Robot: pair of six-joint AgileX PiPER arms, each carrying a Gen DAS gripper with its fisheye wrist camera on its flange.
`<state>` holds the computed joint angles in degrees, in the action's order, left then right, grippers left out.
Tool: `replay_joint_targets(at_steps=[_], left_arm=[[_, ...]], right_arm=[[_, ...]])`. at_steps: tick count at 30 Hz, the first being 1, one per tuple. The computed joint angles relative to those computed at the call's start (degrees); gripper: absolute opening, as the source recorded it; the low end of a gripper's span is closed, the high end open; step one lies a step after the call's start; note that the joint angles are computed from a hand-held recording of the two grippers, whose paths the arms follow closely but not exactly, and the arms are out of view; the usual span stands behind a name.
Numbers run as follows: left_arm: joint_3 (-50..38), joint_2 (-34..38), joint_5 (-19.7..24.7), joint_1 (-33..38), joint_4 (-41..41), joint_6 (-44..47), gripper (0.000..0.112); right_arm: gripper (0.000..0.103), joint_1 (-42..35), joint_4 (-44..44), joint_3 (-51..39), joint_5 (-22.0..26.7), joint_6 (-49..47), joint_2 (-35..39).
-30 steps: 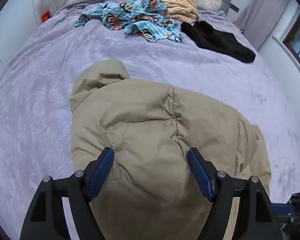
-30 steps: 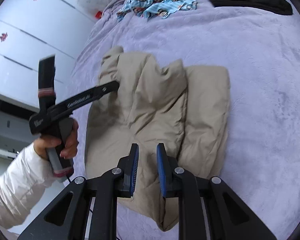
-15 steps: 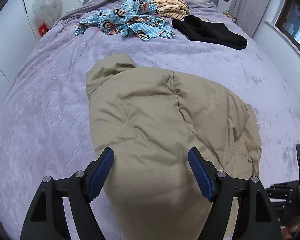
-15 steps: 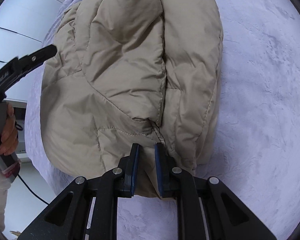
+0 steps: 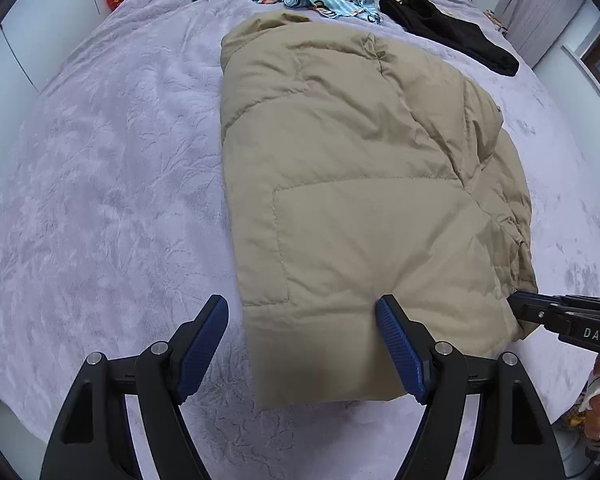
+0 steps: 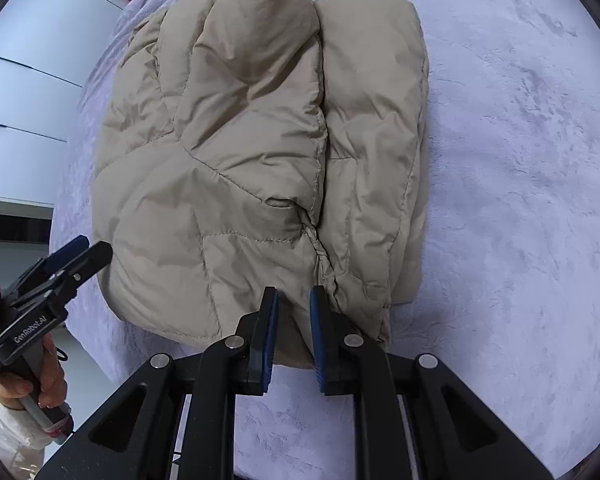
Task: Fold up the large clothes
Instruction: 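Lay the bundle down and smooth it flat with both tools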
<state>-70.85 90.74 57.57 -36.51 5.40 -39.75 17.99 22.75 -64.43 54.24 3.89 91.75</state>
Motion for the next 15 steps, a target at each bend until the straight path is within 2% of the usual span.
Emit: replay_joint_targets(at_steps=[5, 13, 15], left_arm=[[-0.2, 1.4, 0.8, -1.1, 0.5, -0.4, 0.079], [-0.7, 1.2, 1.7, -0.5, -0.5, -0.3, 0.079], [-0.9, 1.0, 2.1, -0.7, -0.7, -0.3, 0.079]], right_arm=[[0.016, 1.4, 0.7, 0.8, -0.3, 0.8, -3.2], [0.016, 5.7, -2.9, 1.6, 0.4, 5.5, -2.3], [0.020, 6.2, -3.1, 2.1, 0.1, 6.3, -2.6]])
